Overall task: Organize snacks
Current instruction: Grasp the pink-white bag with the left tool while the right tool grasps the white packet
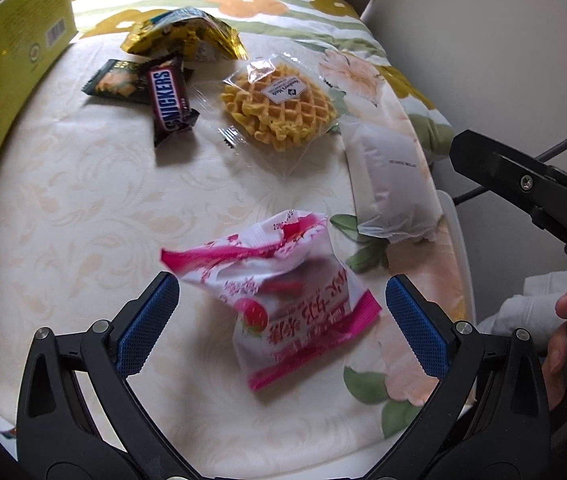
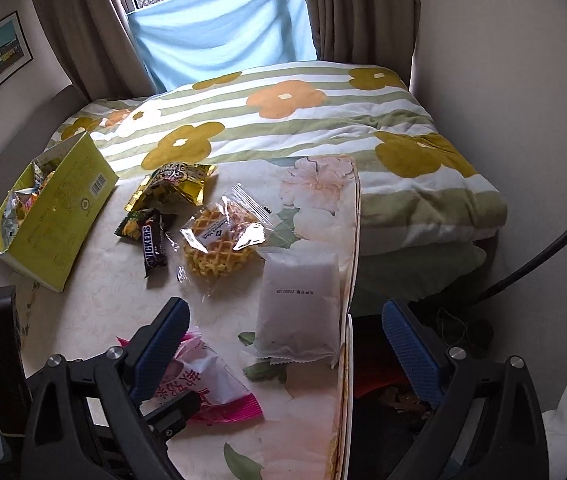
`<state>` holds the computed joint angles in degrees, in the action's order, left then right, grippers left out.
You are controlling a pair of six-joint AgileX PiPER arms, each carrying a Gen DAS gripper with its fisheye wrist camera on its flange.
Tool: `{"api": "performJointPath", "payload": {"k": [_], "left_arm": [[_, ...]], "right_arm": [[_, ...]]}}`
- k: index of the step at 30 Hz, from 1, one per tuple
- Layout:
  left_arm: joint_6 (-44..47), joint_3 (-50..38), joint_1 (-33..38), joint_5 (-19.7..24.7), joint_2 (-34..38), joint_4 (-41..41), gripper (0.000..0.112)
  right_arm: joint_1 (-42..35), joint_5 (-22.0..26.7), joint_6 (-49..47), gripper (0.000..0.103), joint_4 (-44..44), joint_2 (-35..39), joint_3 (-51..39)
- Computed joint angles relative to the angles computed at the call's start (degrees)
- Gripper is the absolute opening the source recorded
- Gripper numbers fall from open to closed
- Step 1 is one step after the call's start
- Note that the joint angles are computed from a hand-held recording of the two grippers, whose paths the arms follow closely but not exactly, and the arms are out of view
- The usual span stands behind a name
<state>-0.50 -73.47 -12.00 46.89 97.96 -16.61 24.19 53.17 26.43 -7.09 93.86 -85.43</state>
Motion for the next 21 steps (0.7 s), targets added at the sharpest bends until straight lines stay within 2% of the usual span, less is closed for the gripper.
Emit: {"api": "performJointPath", "payload": {"k": [6, 9, 11, 12, 14, 15, 21], "left_arm": [[0.08, -0.11, -1.29, -2.39, 2.83, 1.54, 0.095], [-0.38, -1.05, -2.20, -2.46, 3.59, 3.98, 0.087], [-1.37, -1.53, -3.16, -2.49, 3.88, 7.25, 0.078], [-1.50, -1.93, -3.51, -2.46, 4.14, 8.28, 0.075], [-0.35, -2.51, -3.41, -2.56, 4.54, 8.40, 0.059], [0.19, -2.91, -3.22, -2.39, 4.75, 8.41, 0.056], [4.44, -4.58, -1.41, -0.93, 5.49, 5.99, 0.052]], "right_arm": [[-0.51, -1.95, -0.09, 0.096, -0.86, 2.98, 0.59], [-0.53, -2.56, -0.07, 0.095, -1.07, 4.14, 0.45], [-0.24, -2.37, -0.12, 0.095, -1.66, 5.19, -0.16], [0.00, -2.24, 0.06, 0.094, -2.16, 5.68, -0.49], [0.16, -2.03, -0.34, 0.090, -2.40, 6.75, -1.27], [0.15, -2.07, -0.52, 0.088, -2.29, 7.30, -1.56], [-0.08, -2.48, -1.37, 0.073, -1.47, 10.08, -2.48]]}}
